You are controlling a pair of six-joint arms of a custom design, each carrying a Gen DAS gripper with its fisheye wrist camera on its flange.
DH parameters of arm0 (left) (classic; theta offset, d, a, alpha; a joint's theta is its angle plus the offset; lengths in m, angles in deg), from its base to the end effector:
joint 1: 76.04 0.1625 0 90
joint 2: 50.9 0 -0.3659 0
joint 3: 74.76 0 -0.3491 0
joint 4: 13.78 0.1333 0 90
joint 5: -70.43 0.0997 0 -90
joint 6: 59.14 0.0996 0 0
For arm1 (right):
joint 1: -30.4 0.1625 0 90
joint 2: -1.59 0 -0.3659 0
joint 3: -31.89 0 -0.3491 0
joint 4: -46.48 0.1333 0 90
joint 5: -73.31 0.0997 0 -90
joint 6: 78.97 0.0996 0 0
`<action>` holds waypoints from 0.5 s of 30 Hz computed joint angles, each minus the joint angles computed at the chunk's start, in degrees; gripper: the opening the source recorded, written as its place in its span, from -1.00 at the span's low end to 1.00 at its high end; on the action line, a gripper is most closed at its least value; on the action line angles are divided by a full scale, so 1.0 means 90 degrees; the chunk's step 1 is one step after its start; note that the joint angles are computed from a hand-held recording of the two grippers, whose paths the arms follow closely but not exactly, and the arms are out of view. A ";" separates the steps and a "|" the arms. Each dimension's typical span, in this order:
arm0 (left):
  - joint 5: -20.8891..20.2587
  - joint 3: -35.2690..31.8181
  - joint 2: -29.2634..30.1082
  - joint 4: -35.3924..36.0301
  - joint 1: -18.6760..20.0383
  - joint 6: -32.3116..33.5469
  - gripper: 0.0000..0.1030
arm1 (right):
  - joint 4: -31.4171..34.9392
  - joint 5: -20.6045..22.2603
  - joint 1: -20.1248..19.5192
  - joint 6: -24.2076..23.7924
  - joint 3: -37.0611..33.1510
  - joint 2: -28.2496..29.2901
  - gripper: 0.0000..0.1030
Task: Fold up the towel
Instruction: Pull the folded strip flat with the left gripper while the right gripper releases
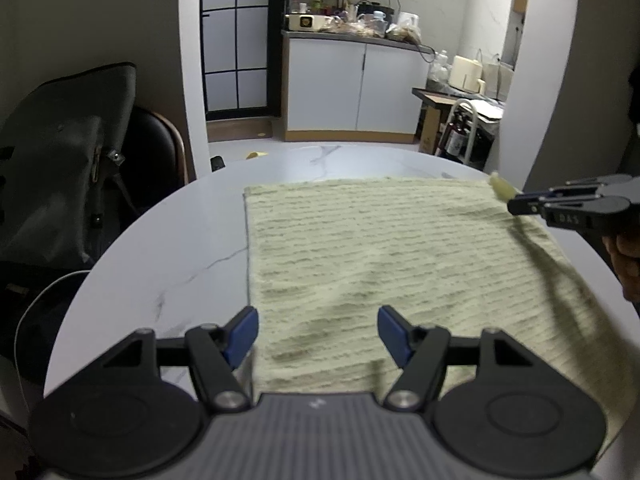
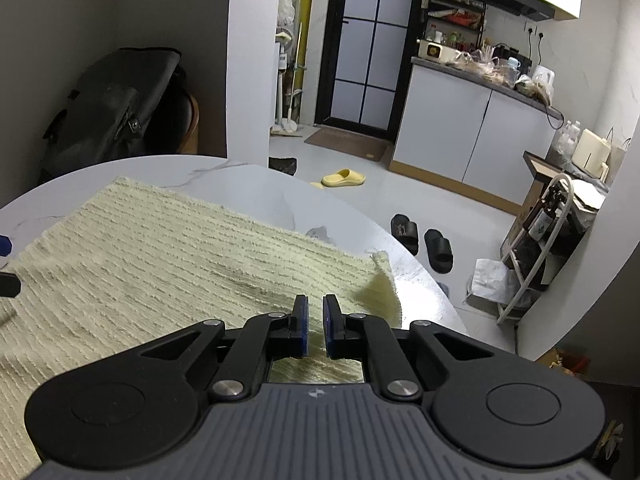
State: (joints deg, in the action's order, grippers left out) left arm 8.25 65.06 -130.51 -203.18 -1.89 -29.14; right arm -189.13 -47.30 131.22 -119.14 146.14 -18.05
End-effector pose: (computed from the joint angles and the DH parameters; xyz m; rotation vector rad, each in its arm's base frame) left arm 0.0712 -0.4073 0.2142 0.7618 2.3606 -0.7975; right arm 0.1648 -0.4225 -0.0390 0.7099 -2.1772 0.8903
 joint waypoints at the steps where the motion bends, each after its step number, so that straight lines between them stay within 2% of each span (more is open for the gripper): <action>1: -0.0018 -0.0010 0.0012 -0.0011 0.0005 0.0006 0.34 | 0.0049 0.0043 -0.0041 0.0088 0.0006 -0.0025 -0.82; 6: -0.0157 0.0010 0.0200 -0.0426 -0.0003 0.0131 0.34 | 0.0128 0.0197 -0.0202 0.0315 0.0071 -0.0140 -0.82; 15: -0.0060 -0.0052 0.0332 -0.0401 -0.0086 0.0177 0.37 | -0.0019 0.0164 -0.0392 0.0203 0.0010 -0.0186 -0.82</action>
State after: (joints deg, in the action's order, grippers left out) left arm 7.71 64.58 -127.53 -206.79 -2.67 -27.55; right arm -189.30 -45.83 127.69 -117.31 146.24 -19.72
